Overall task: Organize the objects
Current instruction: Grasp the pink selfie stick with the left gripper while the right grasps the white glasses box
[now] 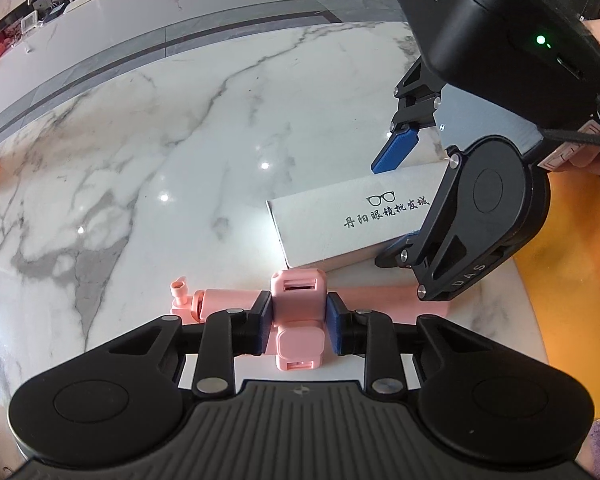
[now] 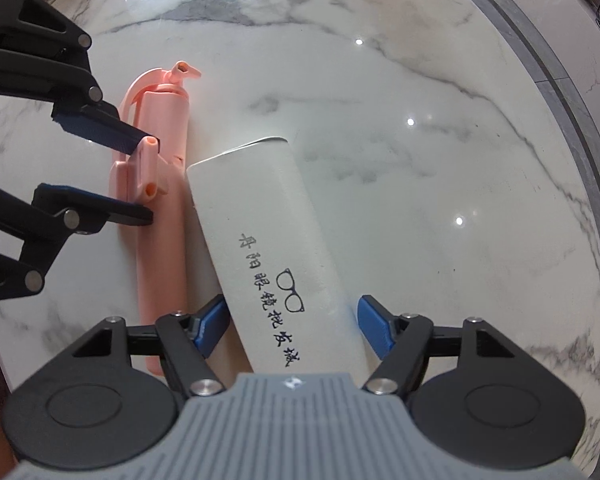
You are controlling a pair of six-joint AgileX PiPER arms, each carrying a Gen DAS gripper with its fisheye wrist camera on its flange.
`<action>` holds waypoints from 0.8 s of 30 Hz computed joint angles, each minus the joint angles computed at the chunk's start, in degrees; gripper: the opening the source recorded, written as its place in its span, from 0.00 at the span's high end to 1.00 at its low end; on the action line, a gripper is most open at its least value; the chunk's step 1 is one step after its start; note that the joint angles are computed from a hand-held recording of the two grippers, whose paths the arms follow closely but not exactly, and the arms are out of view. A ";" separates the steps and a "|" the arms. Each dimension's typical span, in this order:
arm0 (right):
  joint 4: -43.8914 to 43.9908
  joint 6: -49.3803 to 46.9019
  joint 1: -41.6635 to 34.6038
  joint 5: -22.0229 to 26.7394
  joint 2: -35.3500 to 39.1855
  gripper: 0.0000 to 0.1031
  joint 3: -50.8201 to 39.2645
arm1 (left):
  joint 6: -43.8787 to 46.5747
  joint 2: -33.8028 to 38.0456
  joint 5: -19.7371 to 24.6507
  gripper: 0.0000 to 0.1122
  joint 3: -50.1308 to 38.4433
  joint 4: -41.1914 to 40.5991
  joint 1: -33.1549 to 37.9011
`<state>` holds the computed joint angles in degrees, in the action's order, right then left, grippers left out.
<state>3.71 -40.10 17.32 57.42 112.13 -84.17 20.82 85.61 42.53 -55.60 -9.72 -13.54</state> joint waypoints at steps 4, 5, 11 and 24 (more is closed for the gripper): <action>0.49 1.00 0.57 -1.18 -0.85 0.31 1.11 | 0.42 -1.71 1.62 0.71 0.72 -1.43 2.74; -0.08 1.29 1.09 -2.30 -1.73 0.32 2.36 | 0.75 -2.42 1.89 0.71 1.07 -1.58 3.47; -2.27 0.99 3.71 -7.40 -8.11 0.35 8.51 | 1.77 -7.30 4.86 0.71 1.78 -1.62 6.61; -7.01 -2.59 5.25 1.16 -28.68 0.68 8.52 | -2.63 -19.47 14.55 0.71 -4.65 -0.60 3.13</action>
<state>-3.29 -42.69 22.58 58.58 83.45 -75.64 18.19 66.13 57.08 -60.26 -10.31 -10.41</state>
